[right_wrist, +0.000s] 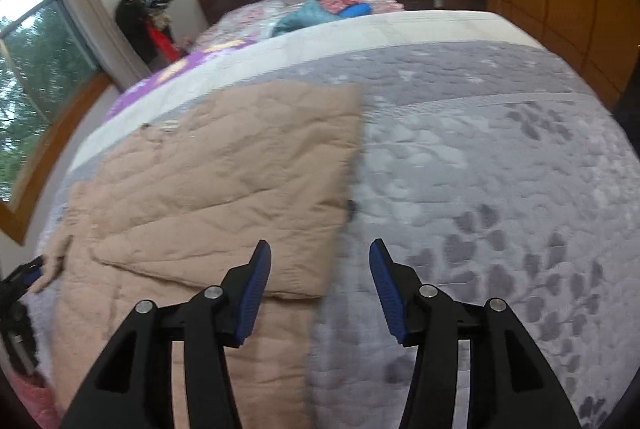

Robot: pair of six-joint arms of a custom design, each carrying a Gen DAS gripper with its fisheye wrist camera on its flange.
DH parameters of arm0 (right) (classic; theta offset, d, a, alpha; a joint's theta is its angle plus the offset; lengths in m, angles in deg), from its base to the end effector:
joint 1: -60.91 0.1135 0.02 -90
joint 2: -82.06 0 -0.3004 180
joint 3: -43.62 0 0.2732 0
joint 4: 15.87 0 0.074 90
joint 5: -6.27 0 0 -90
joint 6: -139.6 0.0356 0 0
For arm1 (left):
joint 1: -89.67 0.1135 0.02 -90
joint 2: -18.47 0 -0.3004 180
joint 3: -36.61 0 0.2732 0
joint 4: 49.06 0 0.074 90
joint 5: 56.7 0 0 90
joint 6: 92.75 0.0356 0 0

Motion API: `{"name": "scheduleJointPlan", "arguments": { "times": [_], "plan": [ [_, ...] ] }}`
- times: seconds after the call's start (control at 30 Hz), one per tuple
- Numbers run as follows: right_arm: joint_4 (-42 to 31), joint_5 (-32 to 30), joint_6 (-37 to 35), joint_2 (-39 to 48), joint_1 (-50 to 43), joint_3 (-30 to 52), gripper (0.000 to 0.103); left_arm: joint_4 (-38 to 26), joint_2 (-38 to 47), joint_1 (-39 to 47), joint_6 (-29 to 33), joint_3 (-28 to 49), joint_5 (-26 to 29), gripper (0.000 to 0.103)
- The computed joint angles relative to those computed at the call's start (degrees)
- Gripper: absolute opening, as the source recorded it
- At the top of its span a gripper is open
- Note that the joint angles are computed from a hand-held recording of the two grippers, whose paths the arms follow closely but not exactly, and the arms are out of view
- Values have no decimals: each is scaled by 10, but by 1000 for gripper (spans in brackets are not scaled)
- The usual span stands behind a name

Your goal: Fold large clothes

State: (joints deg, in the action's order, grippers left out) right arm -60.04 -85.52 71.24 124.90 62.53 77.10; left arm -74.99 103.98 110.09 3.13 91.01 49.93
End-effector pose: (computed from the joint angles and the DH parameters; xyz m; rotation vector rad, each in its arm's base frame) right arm 0.1343 0.0049 0.1852 0.4247 2.4805 0.2056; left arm 0.2746 0.0914 0.1811 -0.2102 2.5061 -0.1885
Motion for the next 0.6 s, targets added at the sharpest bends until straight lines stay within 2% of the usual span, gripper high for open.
{"name": "scheduleJointPlan", "arguments": {
  "times": [0.13, 0.27, 0.47, 0.6],
  "plan": [
    [10, -34, -28, 14, -38, -9, 54, -18, 72, 149, 29, 53, 18, 71],
    [28, -26, -29, 33, -41, -18, 54, -36, 159, 246, 3, 126, 64, 71],
    [51, -25, -32, 58, -49, -29, 54, -39, 253, 283, -58, 209, 112, 71],
    [70, -25, -34, 76, -51, -35, 54, -20, 288, 277, -91, 249, 110, 72]
  ]
}}
